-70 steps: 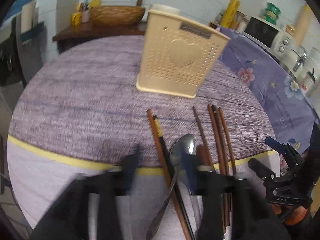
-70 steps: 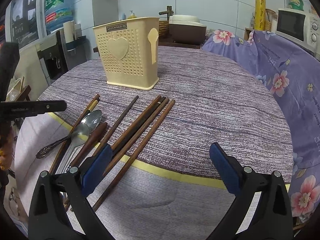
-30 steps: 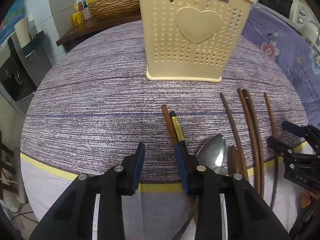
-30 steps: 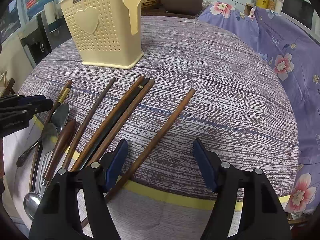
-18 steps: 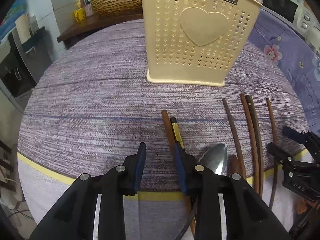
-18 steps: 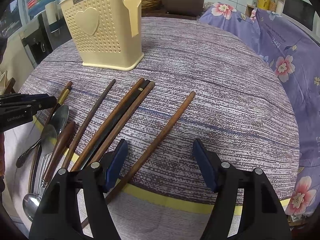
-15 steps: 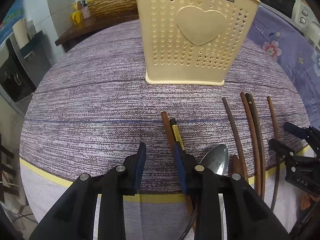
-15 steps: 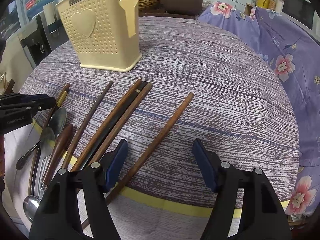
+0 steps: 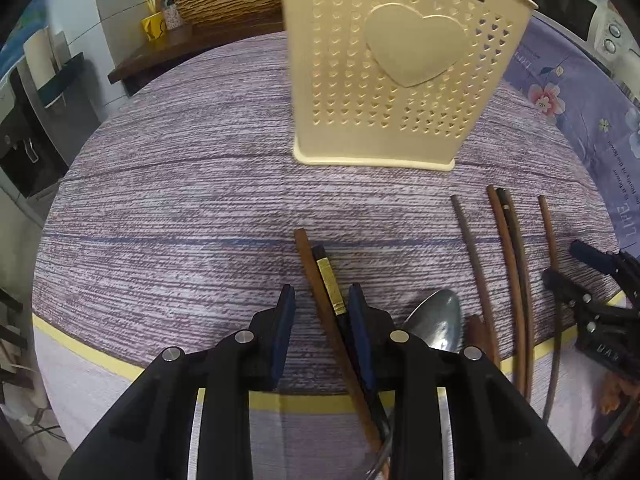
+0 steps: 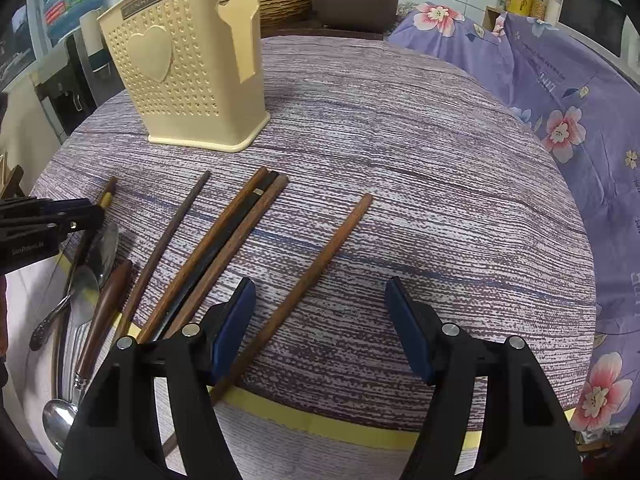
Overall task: Organize utensils
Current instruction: 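Align the open left tool fingers around a brown wooden chopstick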
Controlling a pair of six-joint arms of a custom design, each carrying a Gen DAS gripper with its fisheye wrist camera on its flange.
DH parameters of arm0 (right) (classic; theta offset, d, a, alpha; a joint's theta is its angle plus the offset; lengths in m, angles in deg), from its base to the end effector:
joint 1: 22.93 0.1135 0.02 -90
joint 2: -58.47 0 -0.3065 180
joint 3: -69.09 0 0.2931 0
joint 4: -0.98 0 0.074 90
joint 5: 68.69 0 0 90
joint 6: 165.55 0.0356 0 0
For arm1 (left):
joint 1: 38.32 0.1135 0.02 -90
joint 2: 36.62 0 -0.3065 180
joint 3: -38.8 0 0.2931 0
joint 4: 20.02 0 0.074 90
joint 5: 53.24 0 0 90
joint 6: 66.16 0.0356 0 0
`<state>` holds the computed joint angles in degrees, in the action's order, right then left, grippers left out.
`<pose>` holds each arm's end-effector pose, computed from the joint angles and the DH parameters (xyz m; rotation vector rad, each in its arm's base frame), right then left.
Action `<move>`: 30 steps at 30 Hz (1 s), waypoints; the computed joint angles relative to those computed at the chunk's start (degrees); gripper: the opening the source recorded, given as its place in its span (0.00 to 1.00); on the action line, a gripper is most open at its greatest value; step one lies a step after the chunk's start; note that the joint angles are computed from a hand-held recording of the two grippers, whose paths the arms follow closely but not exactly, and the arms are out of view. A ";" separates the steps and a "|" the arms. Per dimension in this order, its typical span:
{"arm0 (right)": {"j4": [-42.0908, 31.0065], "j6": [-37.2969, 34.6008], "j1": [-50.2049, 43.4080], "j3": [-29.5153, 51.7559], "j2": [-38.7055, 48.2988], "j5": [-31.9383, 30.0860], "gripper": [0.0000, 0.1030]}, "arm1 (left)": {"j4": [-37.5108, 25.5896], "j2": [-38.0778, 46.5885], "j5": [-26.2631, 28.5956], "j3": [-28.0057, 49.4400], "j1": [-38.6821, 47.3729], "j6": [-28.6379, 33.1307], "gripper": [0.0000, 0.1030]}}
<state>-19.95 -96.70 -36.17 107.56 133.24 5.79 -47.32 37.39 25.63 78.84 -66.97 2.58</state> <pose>0.2303 -0.0444 0.1447 -0.2742 2.5037 0.1089 0.2060 -0.1047 0.1488 0.1031 2.6057 -0.0514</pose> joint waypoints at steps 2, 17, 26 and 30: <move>0.16 -0.05 -0.59 0.10 0.27 -0.85 0.65 | 1.02 -2.08 3.30 -1.35 2.30 0.28 0.29; 1.10 0.70 0.09 -0.11 0.44 -0.52 0.66 | 3.38 7.08 7.57 4.97 10.30 -0.28 0.28; 0.67 -0.37 -0.21 0.29 0.70 -0.54 0.66 | 0.27 6.71 0.87 4.75 6.03 -0.34 0.26; 0.54 0.28 -0.35 0.66 0.95 -0.32 0.66 | 1.52 2.85 7.52 1.66 11.03 -0.19 0.26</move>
<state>-19.41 -96.41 -36.53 108.22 134.20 5.46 -45.80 40.25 33.15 80.50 -55.95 2.39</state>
